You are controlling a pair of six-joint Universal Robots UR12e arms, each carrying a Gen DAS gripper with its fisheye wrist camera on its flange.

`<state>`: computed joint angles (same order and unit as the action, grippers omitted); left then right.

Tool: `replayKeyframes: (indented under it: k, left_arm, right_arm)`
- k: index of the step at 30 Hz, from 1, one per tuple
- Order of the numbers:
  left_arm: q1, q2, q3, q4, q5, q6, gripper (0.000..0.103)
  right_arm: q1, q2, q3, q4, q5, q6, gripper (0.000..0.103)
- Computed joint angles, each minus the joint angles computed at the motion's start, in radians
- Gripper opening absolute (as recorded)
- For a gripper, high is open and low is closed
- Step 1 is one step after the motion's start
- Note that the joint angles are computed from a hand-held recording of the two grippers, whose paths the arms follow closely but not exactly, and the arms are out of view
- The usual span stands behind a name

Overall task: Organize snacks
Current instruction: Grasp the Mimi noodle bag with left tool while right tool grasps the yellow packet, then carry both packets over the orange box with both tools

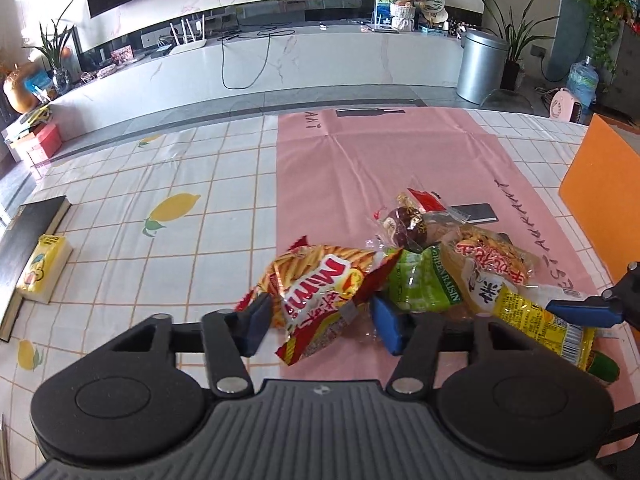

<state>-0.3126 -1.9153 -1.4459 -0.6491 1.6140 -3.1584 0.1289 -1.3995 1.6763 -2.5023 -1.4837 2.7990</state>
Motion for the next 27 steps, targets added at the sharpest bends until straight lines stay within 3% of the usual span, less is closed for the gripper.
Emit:
replayKeyframes:
  k: [6, 15, 27]
  left_arm:
    - [0.005, 0.008, -0.006, -0.001, -0.029, -0.008, 0.038]
    - [0.011, 0.056, -0.039, -0.026, -0.044, -0.045, 0.03]
    - [0.026, 0.15, -0.106, -0.029, -0.152, -0.138, 0.028]
  right_arm:
    - [0.005, -0.002, -0.006, 0.014, -0.023, 0.003, 0.056]
    - [0.006, -0.02, -0.007, 0.046, -0.008, 0.031, 0.054]
    - [0.008, -0.07, -0.004, 0.087, -0.005, 0.102, 0.054]
